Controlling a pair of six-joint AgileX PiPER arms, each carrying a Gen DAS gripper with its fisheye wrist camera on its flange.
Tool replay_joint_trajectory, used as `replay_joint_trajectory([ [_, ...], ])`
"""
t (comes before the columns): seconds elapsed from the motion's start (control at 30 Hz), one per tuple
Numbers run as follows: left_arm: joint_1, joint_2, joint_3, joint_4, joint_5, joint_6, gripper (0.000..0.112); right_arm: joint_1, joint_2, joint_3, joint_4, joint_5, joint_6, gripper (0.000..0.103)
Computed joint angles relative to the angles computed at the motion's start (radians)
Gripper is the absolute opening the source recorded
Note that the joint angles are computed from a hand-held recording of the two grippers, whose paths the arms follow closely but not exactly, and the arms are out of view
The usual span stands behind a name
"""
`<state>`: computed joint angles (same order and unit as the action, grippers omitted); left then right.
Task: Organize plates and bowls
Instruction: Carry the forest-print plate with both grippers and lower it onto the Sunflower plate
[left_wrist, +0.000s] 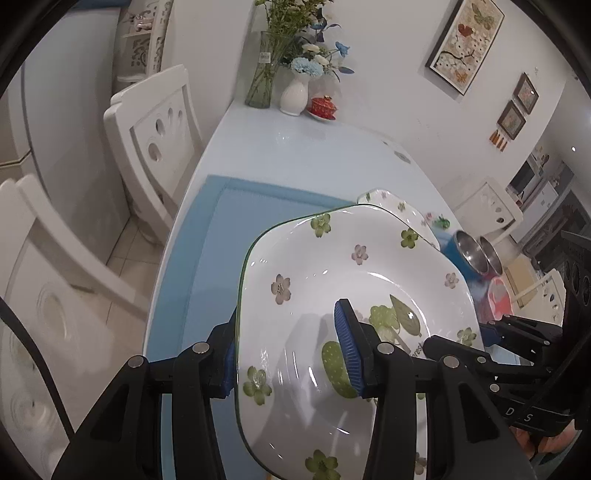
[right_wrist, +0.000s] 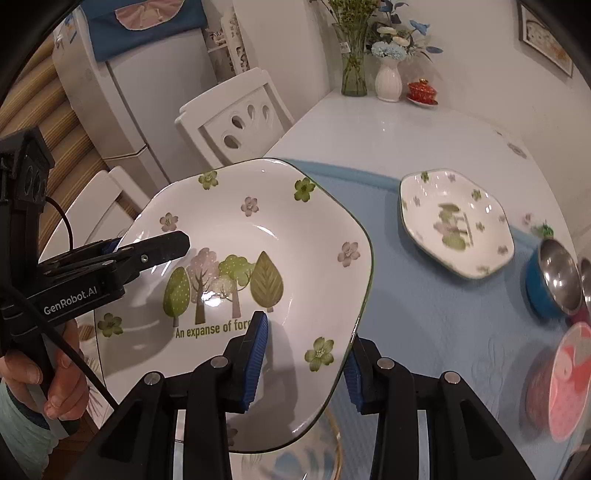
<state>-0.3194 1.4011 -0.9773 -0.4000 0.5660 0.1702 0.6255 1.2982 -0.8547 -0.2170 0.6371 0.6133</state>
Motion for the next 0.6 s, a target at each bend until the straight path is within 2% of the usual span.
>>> replay_joint_trajectory([
  [0.13, -0.060, -0.128, 0.119, 0.095, 0.011, -0.122, 0.042, 0.145, -0.112, 0.101, -0.080, 0.058, 0.194, 0.037],
  [0.27, -0.105, -0.215, 0.205, 0.139, 0.036, -0.193, 0.042, 0.251, -0.184, 0.179, -0.099, 0.094, 0.311, 0.037],
  [0.43, -0.174, -0.277, 0.304, 0.183, 0.041, -0.283, 0.042, 0.436, -0.199, 0.220, -0.123, 0.148, 0.513, 0.037],
  [0.6, -0.254, -0.277, 0.362, 0.257, 0.018, -0.397, 0.042, 0.468, -0.180, 0.248, -0.074, 0.143, 0.534, 0.037],
])
